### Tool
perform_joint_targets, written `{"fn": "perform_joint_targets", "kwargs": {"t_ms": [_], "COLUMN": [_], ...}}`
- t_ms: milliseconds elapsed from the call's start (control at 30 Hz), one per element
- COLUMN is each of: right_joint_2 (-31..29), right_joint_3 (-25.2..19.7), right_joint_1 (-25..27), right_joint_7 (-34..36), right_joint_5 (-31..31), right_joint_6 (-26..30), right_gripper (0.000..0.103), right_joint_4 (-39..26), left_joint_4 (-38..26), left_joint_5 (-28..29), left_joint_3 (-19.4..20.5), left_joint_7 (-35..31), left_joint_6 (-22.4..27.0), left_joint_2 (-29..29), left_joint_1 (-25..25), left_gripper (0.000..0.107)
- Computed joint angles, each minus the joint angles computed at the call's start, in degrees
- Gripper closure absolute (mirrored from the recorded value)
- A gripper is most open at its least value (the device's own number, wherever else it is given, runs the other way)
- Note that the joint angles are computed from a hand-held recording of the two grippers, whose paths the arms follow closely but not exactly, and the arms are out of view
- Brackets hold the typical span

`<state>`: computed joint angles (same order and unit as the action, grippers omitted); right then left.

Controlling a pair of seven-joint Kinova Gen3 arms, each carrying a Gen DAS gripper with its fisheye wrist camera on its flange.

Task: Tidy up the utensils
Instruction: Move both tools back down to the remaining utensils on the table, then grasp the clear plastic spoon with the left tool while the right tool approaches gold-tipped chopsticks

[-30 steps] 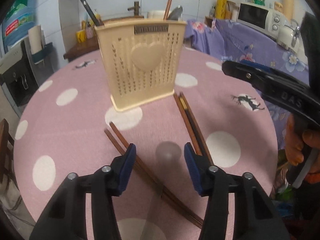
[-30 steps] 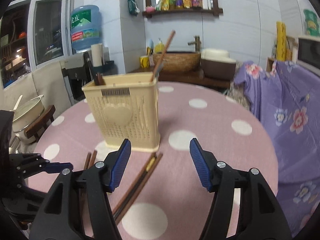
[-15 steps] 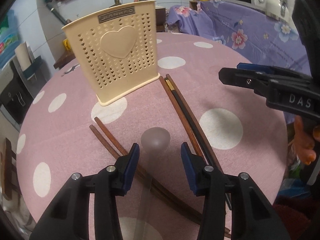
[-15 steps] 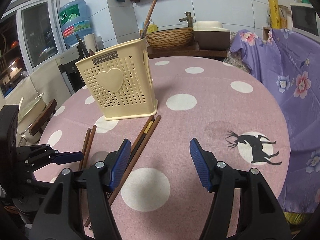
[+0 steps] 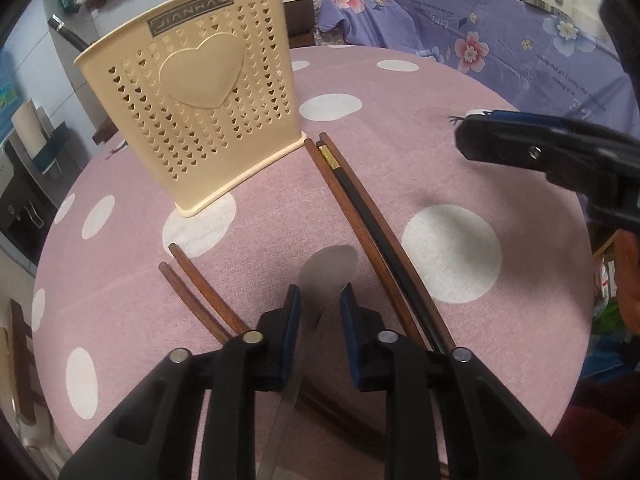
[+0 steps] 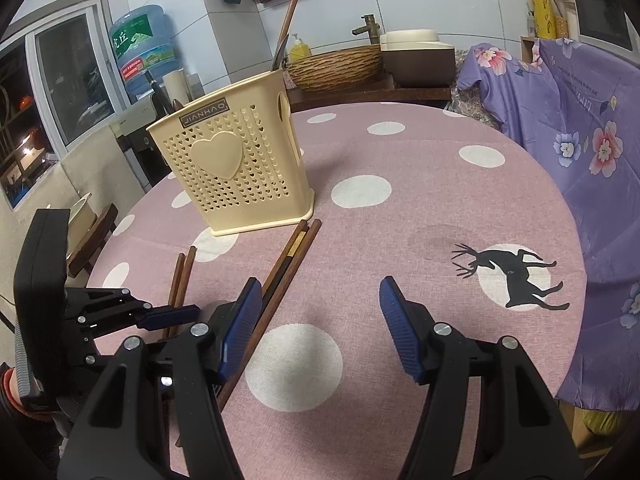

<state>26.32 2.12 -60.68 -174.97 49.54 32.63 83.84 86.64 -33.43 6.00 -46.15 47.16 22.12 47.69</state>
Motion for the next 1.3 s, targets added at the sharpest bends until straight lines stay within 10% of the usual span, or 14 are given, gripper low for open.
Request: {"fn": "perform_joint_targets", "kwargs": {"t_ms": [467, 767, 1067, 1300], "right_joint_2": [0.0, -0.4, -1.1, -1.6], "right_joint_3": [0.0, 0.1, 0.2, -0.4], "right_joint_1": [0.2, -0.3, -0.1, 0.6], "right_joint_7": [0.1, -1.1, -3.6, -4.4], "right_joint_5": [-1.5, -0.1, 1.2, 1.1], "right_joint_6": [-0.3, -0.8, -1.0, -1.5], "right_gripper": [0.041, 0.041, 0.041, 0.041], "right_joint_4": [0.1, 0.7, 1.9, 2.9], "left_joint_4": [7.2, 5.9, 3.3, 0.3], "left_joint_5": [30.1, 28.1, 10.0, 1.1], "left_joint_3": [18.2, 2.3, -7.4, -1.9], "left_joint_7": [-8.2, -6.7, 3.3, -0.8], "left_joint_6": [-15.2, -14.2, -9.1, -1.1], "left_joint_2": [-3.0, -4.1, -3.7, -1.1], "left_joint_1": [-28.5, -13.1, 0.3, 1.0], "left_gripper": [0.100, 0.081, 0.076, 0.058]}}
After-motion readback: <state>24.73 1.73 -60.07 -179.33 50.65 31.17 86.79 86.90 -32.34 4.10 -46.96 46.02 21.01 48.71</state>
